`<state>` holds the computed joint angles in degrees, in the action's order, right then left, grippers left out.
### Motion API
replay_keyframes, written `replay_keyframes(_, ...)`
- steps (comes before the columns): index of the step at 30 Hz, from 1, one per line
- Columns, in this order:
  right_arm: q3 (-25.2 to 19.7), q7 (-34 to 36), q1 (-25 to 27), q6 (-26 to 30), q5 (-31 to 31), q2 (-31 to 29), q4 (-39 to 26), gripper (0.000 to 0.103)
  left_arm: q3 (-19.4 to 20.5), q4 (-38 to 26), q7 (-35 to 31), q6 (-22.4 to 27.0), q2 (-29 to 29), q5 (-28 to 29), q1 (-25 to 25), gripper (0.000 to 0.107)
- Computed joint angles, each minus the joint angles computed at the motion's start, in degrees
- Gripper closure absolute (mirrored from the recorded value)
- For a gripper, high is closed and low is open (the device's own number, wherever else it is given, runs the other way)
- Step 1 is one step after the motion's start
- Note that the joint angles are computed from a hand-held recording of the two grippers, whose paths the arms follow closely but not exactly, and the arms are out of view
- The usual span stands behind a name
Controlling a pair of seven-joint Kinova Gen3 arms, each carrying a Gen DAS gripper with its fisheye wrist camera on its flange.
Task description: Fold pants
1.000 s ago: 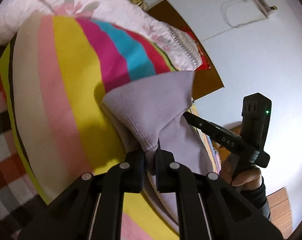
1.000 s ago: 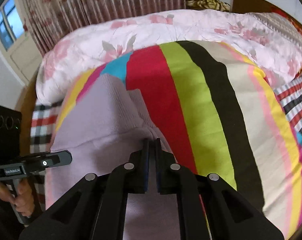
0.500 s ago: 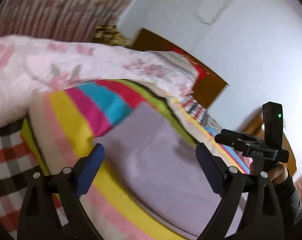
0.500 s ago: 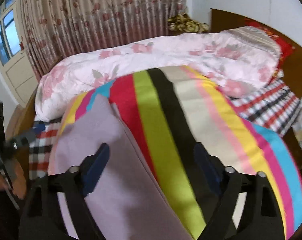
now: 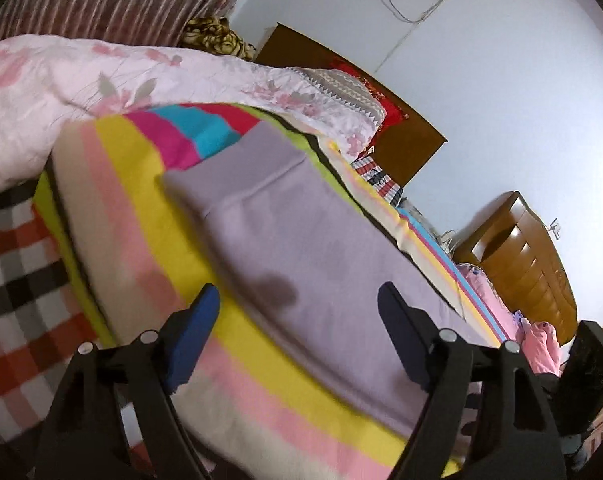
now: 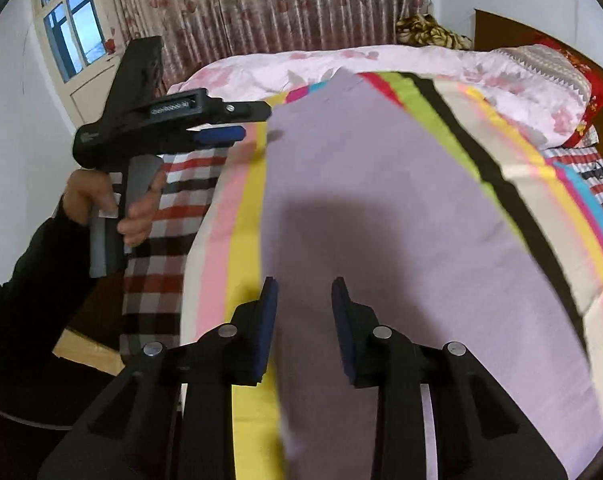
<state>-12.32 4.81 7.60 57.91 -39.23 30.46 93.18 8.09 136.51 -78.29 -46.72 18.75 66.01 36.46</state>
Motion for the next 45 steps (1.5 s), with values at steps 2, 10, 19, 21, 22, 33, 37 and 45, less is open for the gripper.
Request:
replay_keyframes(2, -0.23, 0.43, 0.06, -0.57, -0.14, -0.13, 0.89, 0.077, -0.86, 0.50, 0.48, -1.42, -0.23, 2.92, 4.41, 0.027)
replay_keyframes(10, 0.98, 4.49, -1.87, -7.66, -1.74, -1.90, 5.74, 0.086, -0.38, 5.83, 17.28, -4.01, 1.22, -10.30, 7.21, 0.027)
replay_keyframes(19, 0.05, -5.44, 1.06, 3.37, -1.89, 2.38, -2.41, 0.098, 22.43, 8.66, 31.12, -23.57, 11.26, -31.27, -14.24, 0.024)
replay_keyframes(21, -0.21, -5.97, 2.12, 6.40, -2.56, 2.96, -3.58, 0.098, 24.29, 7.87, 31.14, -23.16, 12.72, -35.93, -18.30, 0.024)
replay_keyframes(22, -0.27, -5.92, 2.57, 7.23, -3.07, 2.98, -3.76, 0.098, 23.77, 7.43, 31.80, -22.32, 12.90, -38.26, -19.24, 0.024)
replay_keyframes(33, 0.28, -4.45, 2.98, 7.71, -4.90, 2.99, -3.09, 0.097, -3.67, 1.41, 51.19, -4.70, 8.26, -56.89, -7.62, 0.040)
replay_keyframes(37, 0.34, -2.68, 2.64, 4.94, -4.58, 2.00, -0.83, 0.098, -12.49, 0.36, 58.21, -1.31, 8.64, -62.07, -3.13, 0.102)
replay_keyframes(45, 1.35, -1.17, 0.43, 0.12, -3.08, -0.35, 3.09, 0.097, -18.28, -1.26, 50.79, 6.94, 5.65, -53.98, 5.61, 0.103)
